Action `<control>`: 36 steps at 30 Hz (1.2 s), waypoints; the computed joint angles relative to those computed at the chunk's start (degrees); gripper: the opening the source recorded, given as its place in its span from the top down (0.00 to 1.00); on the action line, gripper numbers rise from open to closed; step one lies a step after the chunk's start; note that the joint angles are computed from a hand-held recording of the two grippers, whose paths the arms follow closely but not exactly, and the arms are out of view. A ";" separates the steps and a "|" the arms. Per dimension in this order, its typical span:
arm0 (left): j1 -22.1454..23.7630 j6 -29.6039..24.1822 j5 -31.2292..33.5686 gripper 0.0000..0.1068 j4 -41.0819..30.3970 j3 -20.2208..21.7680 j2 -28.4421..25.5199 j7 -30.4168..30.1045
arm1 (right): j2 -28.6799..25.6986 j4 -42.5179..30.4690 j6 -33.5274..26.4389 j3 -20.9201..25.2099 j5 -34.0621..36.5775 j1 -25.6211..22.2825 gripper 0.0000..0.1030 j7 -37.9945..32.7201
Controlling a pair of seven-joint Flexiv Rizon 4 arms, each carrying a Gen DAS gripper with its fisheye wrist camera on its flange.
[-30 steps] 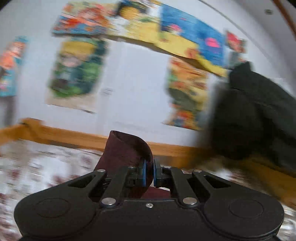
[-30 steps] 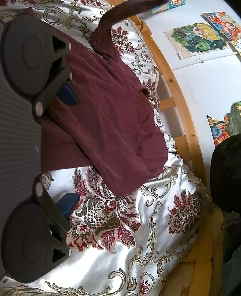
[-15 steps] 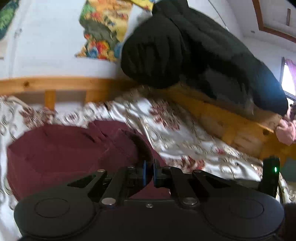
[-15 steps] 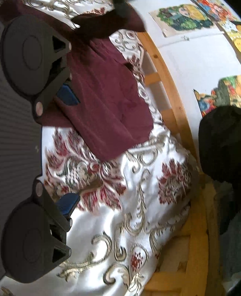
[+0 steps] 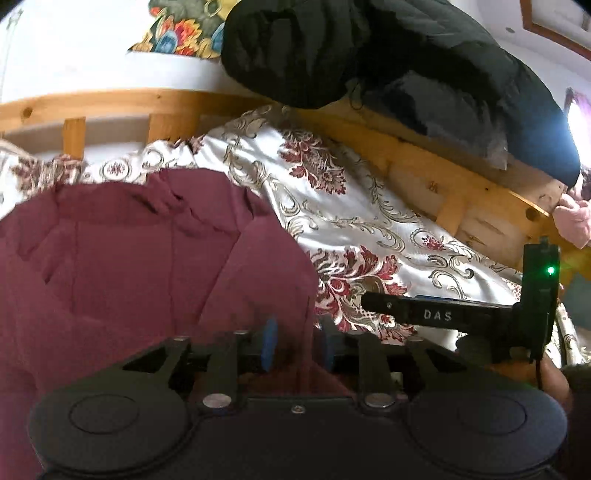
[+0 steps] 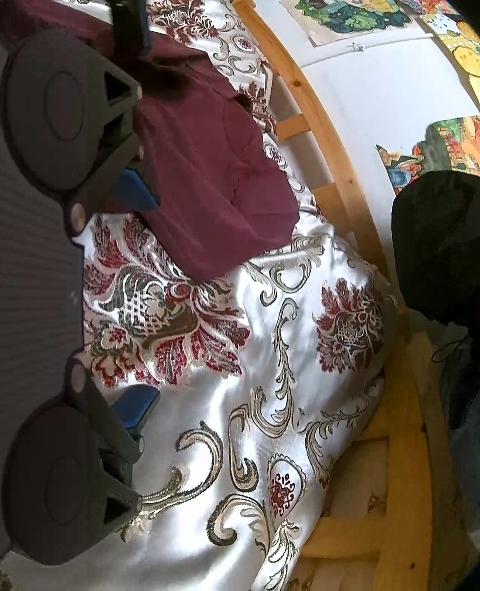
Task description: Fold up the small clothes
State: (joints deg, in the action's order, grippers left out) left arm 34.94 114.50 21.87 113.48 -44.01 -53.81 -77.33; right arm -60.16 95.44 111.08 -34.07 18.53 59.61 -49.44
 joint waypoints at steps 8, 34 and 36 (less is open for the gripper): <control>-1.89 6.20 -0.50 0.23 4.06 5.32 4.92 -2.97 | 0.85 -0.68 5.30 5.09 -2.42 -3.52 0.00 -2.28; -24.35 2.25 -31.85 0.09 4.20 43.13 14.93 -14.47 | 3.09 -6.25 11.50 42.08 -20.88 -29.96 0.94 0.95; -24.08 2.49 -31.71 0.09 3.63 42.72 14.60 -14.80 | 2.98 -5.54 9.66 43.13 -24.80 -31.98 0.89 3.77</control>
